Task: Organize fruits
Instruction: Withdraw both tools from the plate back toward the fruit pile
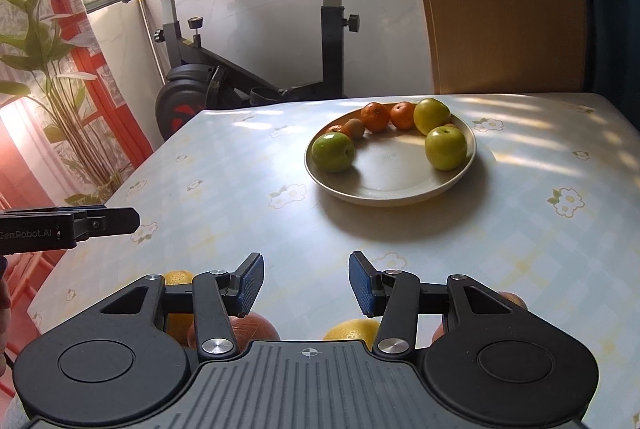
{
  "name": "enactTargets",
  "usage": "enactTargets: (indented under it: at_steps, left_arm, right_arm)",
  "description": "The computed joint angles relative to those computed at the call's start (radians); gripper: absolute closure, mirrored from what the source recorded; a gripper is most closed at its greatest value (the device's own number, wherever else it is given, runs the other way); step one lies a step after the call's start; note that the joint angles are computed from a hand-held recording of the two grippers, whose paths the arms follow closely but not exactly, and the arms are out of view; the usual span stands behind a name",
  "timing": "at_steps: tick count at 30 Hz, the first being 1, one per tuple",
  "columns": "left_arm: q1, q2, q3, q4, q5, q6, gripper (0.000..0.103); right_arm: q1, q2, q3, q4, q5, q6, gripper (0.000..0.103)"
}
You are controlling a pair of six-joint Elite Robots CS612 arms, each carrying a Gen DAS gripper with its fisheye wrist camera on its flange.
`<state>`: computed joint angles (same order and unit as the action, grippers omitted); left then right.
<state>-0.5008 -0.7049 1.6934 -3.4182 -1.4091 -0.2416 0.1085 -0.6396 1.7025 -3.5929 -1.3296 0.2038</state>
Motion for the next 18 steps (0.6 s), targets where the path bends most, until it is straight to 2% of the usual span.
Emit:
enactTargets:
  at_steps: [18]
  left_arm:
    - [-0.007, -0.009, 0.017, 0.027, 0.009, 0.049, 0.042]
  right_arm:
    - [0.01, -0.007, 0.013, 0.014, 0.035, -0.056, 0.059]
